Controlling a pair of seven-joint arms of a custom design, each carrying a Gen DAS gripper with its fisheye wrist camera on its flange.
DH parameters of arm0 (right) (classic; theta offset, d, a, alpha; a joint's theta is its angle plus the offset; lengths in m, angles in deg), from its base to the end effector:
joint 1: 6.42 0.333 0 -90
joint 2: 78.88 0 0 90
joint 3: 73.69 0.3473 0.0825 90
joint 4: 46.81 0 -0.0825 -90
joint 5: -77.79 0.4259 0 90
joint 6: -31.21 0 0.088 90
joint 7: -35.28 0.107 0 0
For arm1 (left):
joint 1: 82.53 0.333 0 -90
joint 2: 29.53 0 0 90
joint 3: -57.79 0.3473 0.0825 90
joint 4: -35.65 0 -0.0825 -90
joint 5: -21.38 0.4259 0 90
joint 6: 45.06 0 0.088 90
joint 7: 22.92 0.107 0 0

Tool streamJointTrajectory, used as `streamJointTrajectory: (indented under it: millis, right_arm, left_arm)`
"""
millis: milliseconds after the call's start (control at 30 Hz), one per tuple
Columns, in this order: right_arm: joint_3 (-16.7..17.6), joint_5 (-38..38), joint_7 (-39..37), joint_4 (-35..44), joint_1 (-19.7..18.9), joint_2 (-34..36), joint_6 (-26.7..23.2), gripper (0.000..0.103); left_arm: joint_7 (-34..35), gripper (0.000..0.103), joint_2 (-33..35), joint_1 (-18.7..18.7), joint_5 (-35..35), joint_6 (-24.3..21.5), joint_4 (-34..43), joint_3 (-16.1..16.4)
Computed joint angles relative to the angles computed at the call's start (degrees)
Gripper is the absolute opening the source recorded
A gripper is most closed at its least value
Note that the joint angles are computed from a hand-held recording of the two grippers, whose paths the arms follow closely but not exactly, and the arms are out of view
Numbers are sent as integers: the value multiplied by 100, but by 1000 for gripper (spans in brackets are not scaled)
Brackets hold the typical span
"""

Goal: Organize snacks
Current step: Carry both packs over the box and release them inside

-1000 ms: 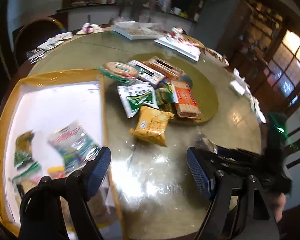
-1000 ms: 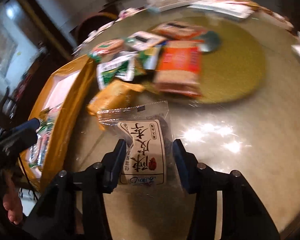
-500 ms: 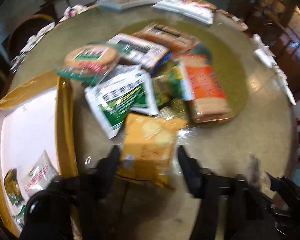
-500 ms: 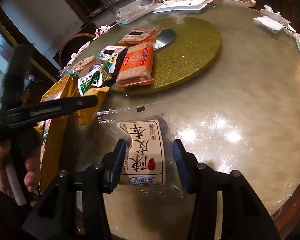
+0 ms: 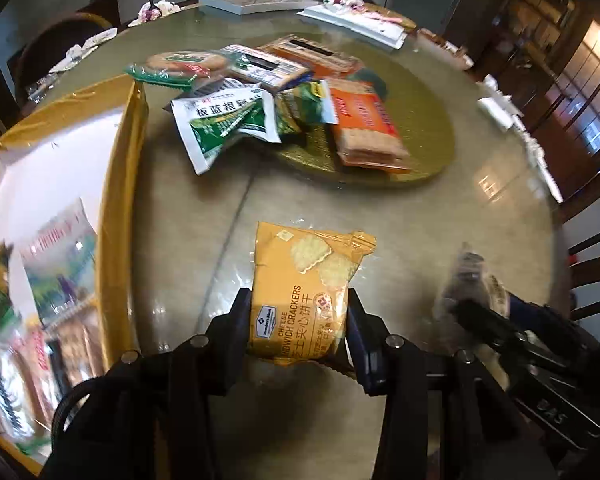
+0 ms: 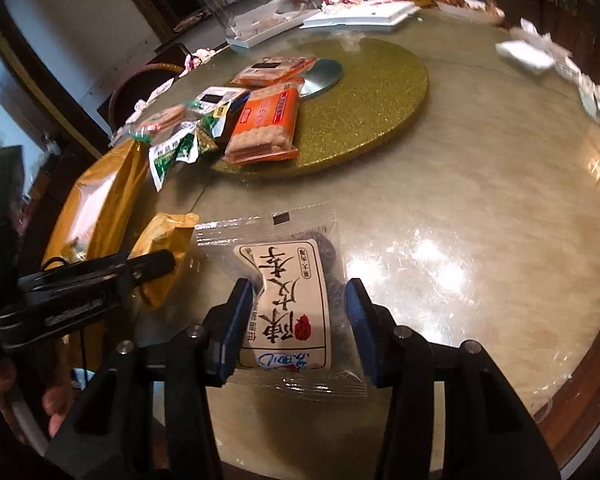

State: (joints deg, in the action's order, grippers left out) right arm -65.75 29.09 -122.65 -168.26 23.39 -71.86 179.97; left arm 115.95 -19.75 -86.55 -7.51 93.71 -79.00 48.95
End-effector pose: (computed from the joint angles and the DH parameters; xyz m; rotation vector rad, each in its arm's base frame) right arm 0.4857 0.3928 0.3931 -1.1488 2.2828 -0.3992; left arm 0.6341 -0.1434 0.4084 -1.2341 2.7607 -0.7207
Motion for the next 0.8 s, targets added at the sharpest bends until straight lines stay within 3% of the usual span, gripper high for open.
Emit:
streamJointTrajectory:
  millis: [267,500,800]
  right_arm:
    - [42,-91,-34,250,142,126,-292,43]
    - [-17,-608,212,670,290,348,-30,41]
    - [-164,-396,-1026,2068,377,1187,581,41]
  left_arm:
    - [1053,44,-511,395,-1528,-277,-427,94]
    - [1291,44,-712,700,-2318,-802,-260,360]
    - [1118,44,-279,1101,-2578,-820,512,499]
